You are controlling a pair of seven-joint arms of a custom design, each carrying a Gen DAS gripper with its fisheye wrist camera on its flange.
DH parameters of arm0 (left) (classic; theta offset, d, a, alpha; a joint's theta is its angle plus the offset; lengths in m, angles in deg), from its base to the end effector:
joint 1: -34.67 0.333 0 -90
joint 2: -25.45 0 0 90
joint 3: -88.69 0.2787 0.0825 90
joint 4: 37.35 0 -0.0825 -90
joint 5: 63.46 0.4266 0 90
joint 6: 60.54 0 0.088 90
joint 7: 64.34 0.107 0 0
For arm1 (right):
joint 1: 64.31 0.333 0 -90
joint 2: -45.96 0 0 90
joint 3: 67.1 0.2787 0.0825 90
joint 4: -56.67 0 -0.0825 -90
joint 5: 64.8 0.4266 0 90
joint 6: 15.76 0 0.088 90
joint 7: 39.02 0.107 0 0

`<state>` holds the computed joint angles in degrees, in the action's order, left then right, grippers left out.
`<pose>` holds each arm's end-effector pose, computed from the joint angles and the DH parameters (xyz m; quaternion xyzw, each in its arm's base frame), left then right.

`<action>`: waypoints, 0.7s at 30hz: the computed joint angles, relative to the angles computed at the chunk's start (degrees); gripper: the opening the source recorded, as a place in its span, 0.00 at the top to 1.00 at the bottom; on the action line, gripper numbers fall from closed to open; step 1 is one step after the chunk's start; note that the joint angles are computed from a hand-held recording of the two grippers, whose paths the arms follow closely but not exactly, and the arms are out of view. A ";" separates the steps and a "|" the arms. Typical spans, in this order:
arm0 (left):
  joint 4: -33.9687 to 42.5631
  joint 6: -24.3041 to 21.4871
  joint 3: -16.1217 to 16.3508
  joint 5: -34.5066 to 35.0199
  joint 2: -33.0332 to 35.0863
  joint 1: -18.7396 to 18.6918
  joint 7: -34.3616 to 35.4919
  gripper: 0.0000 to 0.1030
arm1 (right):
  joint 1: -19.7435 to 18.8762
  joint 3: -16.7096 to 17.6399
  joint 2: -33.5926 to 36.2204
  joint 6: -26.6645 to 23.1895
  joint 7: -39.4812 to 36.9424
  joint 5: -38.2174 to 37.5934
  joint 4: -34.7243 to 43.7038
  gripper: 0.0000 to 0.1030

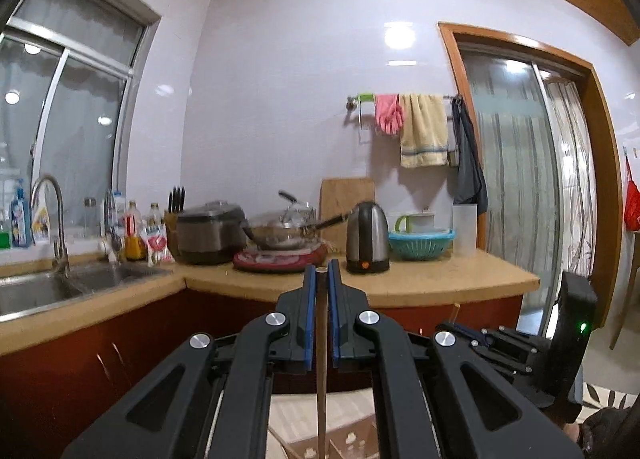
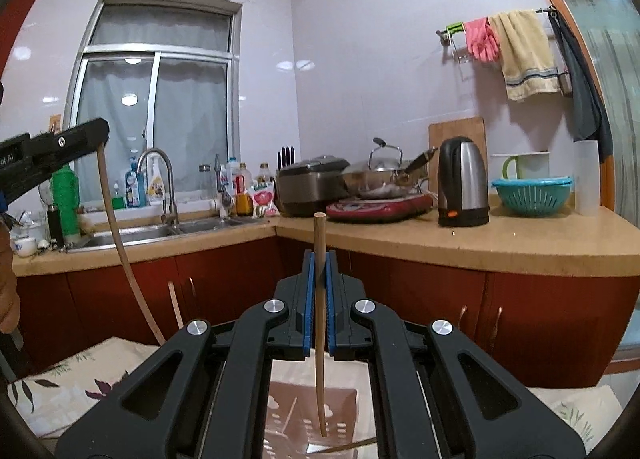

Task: Organize utensils
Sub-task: 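Lower both chopsticks into the holder and open both tools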

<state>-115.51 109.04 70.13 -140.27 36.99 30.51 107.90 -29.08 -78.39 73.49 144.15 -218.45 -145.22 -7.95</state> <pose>0.6626 -0.1770 0.6923 -0.3324 0.6300 -0.6103 0.3466 0.6576 0.3876 0.6120 -0.5172 0.5094 -0.4463 0.5233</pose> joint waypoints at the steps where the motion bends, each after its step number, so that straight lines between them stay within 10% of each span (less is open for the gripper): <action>1: -0.54 -0.12 0.15 0.54 0.28 -0.06 -0.78 0.93 | -0.27 0.46 0.11 -0.02 -1.31 1.09 -0.20 0.95; 4: -1.65 -0.19 1.12 6.44 1.52 -0.57 -8.10 0.80 | 0.10 0.93 -0.38 -1.09 -4.19 3.55 -1.81 0.90; 6: -3.53 0.02 1.27 9.86 1.28 -0.25 -12.65 0.48 | 0.86 0.68 -1.99 -1.72 -2.68 2.57 -4.00 0.69; 9: -7.79 0.10 1.21 11.44 -1.17 0.75 -16.21 0.36 | 1.02 1.83 -5.76 -2.99 -0.57 0.44 -8.65 0.64; 21: -33.13 1.98 8.21 20.70 -17.53 -3.27 -27.05 0.24 | -1.13 11.96 -25.05 -11.98 5.78 -4.65 -33.63 0.61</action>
<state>-148.65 111.02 78.35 -119.57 19.47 27.24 80.85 -30.21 -66.44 48.44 132.17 -212.67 -149.88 -41.58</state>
